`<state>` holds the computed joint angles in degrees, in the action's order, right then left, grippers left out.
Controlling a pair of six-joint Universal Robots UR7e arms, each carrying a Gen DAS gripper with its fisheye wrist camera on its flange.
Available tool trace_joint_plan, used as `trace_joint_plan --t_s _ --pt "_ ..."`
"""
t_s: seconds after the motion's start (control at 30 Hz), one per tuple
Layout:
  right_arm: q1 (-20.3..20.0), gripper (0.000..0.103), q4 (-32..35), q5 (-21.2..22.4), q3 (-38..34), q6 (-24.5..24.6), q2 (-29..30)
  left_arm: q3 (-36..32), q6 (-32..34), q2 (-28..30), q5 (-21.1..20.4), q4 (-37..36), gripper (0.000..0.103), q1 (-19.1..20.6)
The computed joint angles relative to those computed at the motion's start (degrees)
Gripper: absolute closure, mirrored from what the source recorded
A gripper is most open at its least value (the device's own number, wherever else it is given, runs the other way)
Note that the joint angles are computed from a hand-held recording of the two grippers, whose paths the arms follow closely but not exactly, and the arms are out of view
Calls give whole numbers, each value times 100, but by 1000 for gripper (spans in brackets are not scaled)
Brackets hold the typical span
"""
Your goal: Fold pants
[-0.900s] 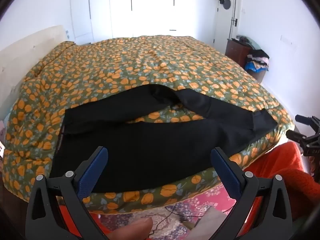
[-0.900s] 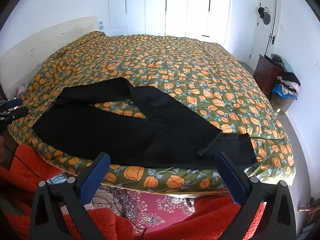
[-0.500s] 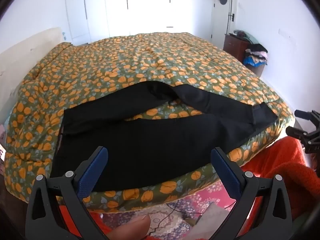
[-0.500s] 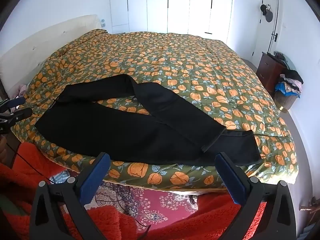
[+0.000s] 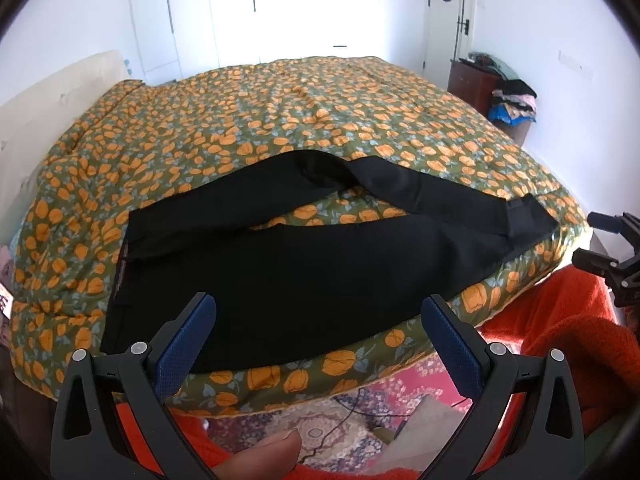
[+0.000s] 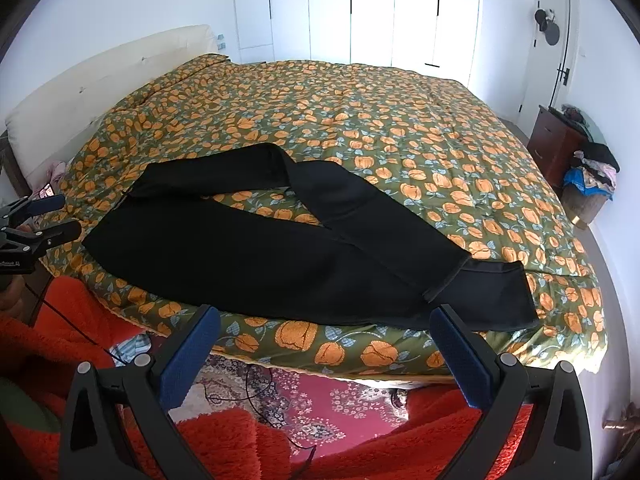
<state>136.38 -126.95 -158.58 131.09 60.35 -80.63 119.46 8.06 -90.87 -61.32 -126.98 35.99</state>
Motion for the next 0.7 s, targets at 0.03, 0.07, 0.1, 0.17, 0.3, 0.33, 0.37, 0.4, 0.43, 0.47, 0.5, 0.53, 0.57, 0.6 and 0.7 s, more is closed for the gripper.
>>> trace_joint_plan --t_s 0.03,0.07,0.1,0.17,0.3,0.33,0.37,0.4,0.43,0.47,0.5,0.53,0.57,0.6,0.7 --pt "-1 0 -31 10 4 -18 8 5 -3 -4 -4 10 1 -4" --pt "-3 0 -48 20 10 -28 3 3 -5 -7 -8 22 1 -6" --pt "-2 0 -69 32 18 -33 4 6 -4 -12 -19 32 1 -10" --pt "-1 0 -90 41 24 -46 7 12 4 -27 -25 48 1 -19" --pt "0 0 -132 42 36 -66 14 37 8 -36 -31 60 1 -44" --pt "5 0 -163 46 34 -80 31 43 6 -38 -36 60 1 -49" --pt "7 0 -208 51 37 -98 54 41 6 -35 -42 63 1 -49" --pt "7 0 -240 57 43 -114 61 44 6 -36 -46 69 1 -52" --pt "7 0 -286 69 52 -130 74 43 3 -35 -44 78 1 -52" --pt "5 0 -324 79 56 -152 84 29 1 -28 -44 92 1 -50" --pt "-3 0 -361 89 69 -188 71 28 -2 -30 -49 98 1 -50" --pt "-7 0 -376 99 71 -195 75 28 -4 -34 -50 103 1 -51" --pt "-9 0 -402 106 75 -214 80 35 3 -29 -43 81 1 -54" --pt "-12 0 -422 111 78 -233 78 32 4 -26 -43 82 1 -53" --pt "-15 0 -420 113 79 -234 76 38 -3 -30 -53 92 1 -53"
